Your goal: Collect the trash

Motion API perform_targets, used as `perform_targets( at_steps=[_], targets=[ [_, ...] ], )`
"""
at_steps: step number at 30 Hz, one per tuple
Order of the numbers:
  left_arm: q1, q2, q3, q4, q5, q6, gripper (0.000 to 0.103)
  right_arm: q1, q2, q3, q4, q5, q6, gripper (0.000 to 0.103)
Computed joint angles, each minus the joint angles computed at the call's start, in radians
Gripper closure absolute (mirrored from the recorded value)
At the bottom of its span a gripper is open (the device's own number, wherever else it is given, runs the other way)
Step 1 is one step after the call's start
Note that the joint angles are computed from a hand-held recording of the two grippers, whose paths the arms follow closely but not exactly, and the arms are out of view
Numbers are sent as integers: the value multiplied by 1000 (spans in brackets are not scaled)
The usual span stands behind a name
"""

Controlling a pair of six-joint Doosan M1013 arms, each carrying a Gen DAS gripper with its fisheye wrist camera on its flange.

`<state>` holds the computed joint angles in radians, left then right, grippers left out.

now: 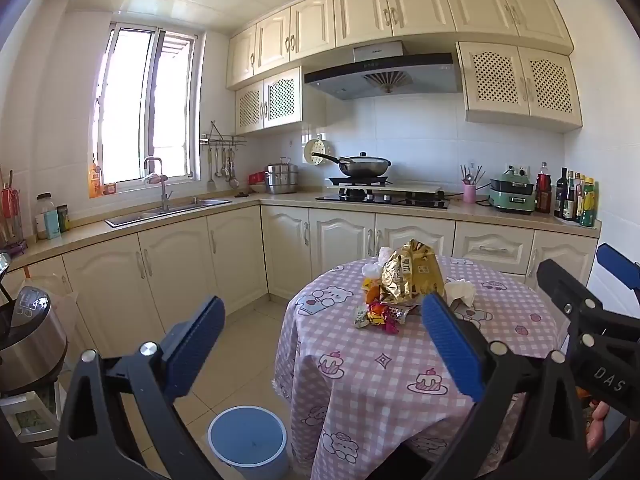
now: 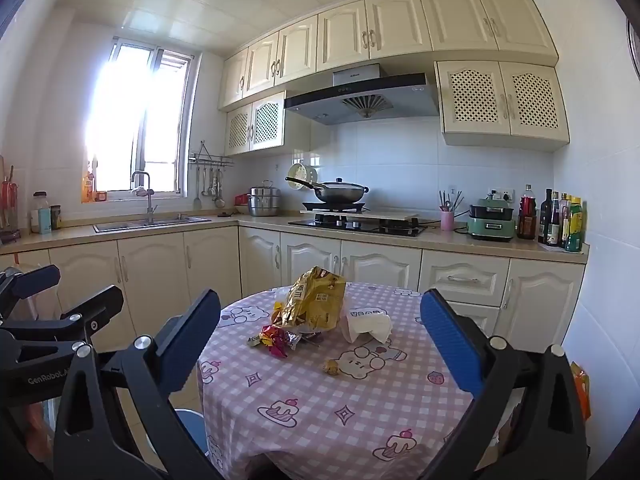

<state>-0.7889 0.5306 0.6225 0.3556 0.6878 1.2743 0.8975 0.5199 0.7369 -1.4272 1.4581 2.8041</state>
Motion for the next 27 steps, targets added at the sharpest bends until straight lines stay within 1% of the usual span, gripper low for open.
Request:
perform_targets(
  at_steps=[4, 10, 11, 27],
  targets=[
    [2, 12, -15, -10, 9, 9, 6, 2, -2, 3, 0, 3, 1, 6],
    [0, 6, -6, -6, 14, 8, 6, -3, 1, -7, 9, 3, -7, 6],
    [0, 20, -30, -15, 29, 19, 6, -3, 0, -7, 11, 2, -8, 6],
    [-1, 23, -35, -19, 35, 24, 6, -5, -4, 4, 13, 3, -2, 6]
  ],
)
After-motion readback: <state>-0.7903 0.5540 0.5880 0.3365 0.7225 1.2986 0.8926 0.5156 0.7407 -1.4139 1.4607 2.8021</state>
